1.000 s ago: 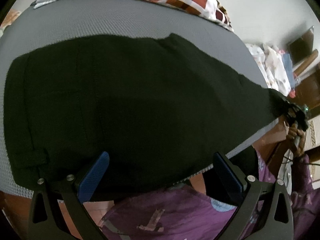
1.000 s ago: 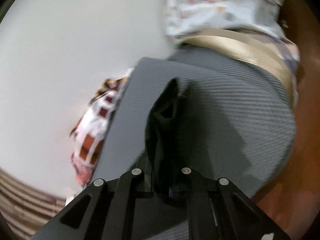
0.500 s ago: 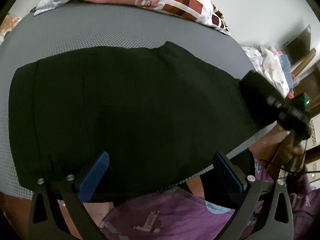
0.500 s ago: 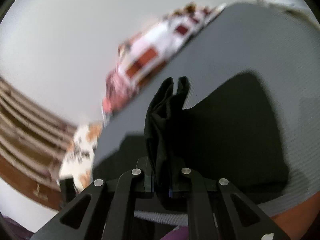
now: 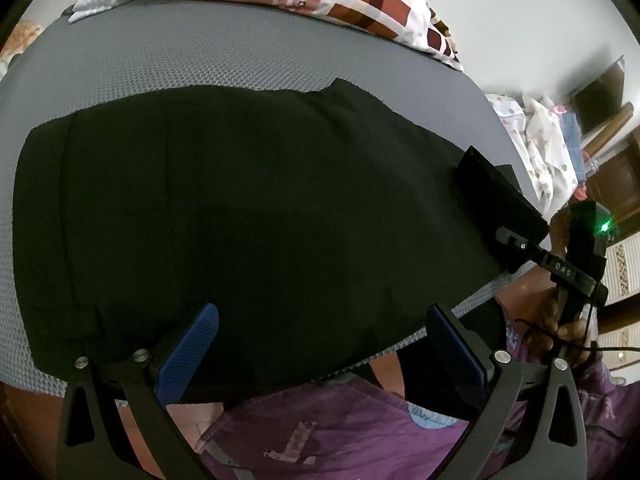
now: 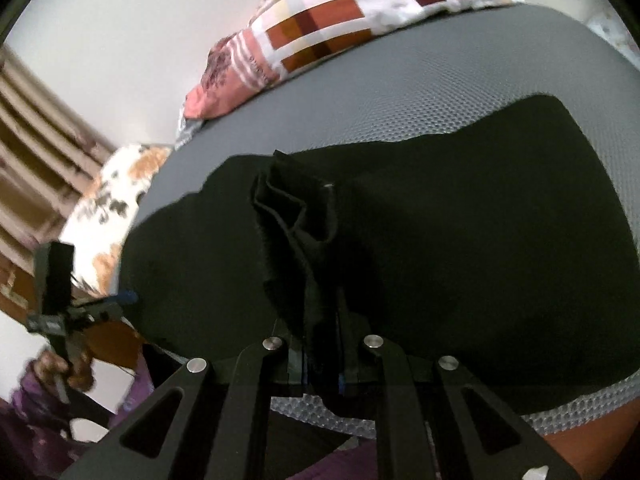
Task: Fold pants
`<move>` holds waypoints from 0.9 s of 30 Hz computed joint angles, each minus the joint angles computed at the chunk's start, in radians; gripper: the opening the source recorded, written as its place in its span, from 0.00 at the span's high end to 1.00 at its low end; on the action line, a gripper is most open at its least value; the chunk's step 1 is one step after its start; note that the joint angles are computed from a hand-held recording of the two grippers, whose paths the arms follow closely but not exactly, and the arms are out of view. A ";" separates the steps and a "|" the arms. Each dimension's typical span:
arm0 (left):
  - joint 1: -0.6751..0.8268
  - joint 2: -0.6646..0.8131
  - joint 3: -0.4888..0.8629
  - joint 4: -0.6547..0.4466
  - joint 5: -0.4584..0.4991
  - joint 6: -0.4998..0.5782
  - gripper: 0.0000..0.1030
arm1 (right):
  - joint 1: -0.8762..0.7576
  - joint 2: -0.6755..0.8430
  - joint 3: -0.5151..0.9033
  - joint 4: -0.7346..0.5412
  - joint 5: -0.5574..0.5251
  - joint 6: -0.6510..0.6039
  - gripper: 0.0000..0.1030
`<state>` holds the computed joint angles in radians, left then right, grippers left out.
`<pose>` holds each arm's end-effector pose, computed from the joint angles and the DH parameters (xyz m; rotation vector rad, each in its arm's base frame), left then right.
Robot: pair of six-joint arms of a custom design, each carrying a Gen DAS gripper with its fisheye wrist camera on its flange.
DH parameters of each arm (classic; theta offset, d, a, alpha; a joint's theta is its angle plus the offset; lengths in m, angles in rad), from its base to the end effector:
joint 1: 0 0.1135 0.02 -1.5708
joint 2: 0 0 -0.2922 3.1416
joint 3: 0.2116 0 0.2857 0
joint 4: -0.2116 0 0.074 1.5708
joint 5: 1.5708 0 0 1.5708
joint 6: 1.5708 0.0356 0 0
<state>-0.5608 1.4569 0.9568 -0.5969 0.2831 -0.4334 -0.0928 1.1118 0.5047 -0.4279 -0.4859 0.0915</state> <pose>0.2573 -0.1733 0.2263 0.2727 2.7704 -0.6688 0.2087 -0.0027 0.1747 0.0617 2.5443 0.6289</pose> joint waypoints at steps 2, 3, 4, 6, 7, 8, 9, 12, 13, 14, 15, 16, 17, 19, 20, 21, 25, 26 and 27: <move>-0.002 0.021 0.017 -0.007 0.002 -0.007 0.01 | 0.011 0.000 0.003 -0.004 -0.004 -0.015 0.81; -0.002 0.022 0.016 -0.009 0.001 -0.009 0.01 | 0.005 0.001 0.003 -0.006 -0.040 -0.024 0.75; -0.002 0.024 0.017 -0.010 0.001 -0.011 0.01 | -0.002 0.005 0.004 -0.006 -0.077 -0.031 0.66; -0.002 0.024 0.015 -0.008 0.002 -0.013 0.01 | -0.009 0.007 0.002 0.001 -0.144 -0.044 0.57; -0.002 0.024 0.015 -0.008 0.001 -0.011 0.00 | -0.007 0.015 0.004 0.000 -0.171 -0.057 0.53; -0.003 0.026 0.017 -0.009 0.000 -0.010 0.01 | -0.019 0.033 0.007 -0.006 -0.224 -0.075 0.52; -0.003 0.026 0.018 -0.012 -0.001 -0.010 0.01 | -0.047 0.055 0.008 -0.019 -0.297 -0.098 0.49; -0.002 0.021 0.015 -0.013 0.003 -0.008 0.01 | -0.187 0.167 0.025 -0.082 -0.584 -0.174 0.49; -0.002 0.020 0.014 -0.012 0.004 -0.008 0.00 | -0.239 0.177 0.031 -0.106 -0.618 -0.196 0.49; -0.003 0.019 0.013 -0.010 0.005 -0.008 0.01 | -0.303 0.185 0.042 -0.142 -0.637 -0.227 0.49; -0.004 0.020 0.015 -0.007 0.007 -0.006 0.01 | -0.375 0.206 0.060 -0.195 -0.663 -0.275 0.49; -0.006 0.021 0.017 -0.004 0.008 -0.004 0.01 | -0.429 0.218 0.071 -0.226 -0.675 -0.299 0.49; -0.007 0.019 0.016 -0.002 0.010 -0.002 0.01 | -0.486 0.224 0.082 -0.255 -0.670 -0.324 0.49; -0.011 0.014 0.015 0.002 0.014 0.003 0.00 | -0.552 0.222 0.102 -0.304 -0.638 -0.376 0.49; -0.015 0.012 0.015 0.004 0.018 0.004 0.01 | -0.569 0.219 0.109 -0.330 -0.632 -0.406 0.49; -0.017 0.007 0.015 0.010 0.034 0.004 0.00 | -0.577 0.215 0.112 -0.358 -0.633 -0.438 0.49; -0.054 -0.009 0.019 0.069 0.105 -0.035 0.00 | -0.547 0.203 0.108 -0.446 -0.609 -0.534 0.49; -0.070 -0.003 0.029 0.084 0.121 -0.042 0.00 | -0.530 0.214 0.106 -0.468 -0.615 -0.556 0.49; -0.080 0.005 0.038 0.093 0.128 -0.045 0.01 | -0.518 0.239 0.109 -0.514 -0.630 -0.605 0.49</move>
<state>-0.6406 1.4624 0.9944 -0.5041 0.4110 -0.4785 -0.6105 1.3506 0.6141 -0.9423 -1.1155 -0.5138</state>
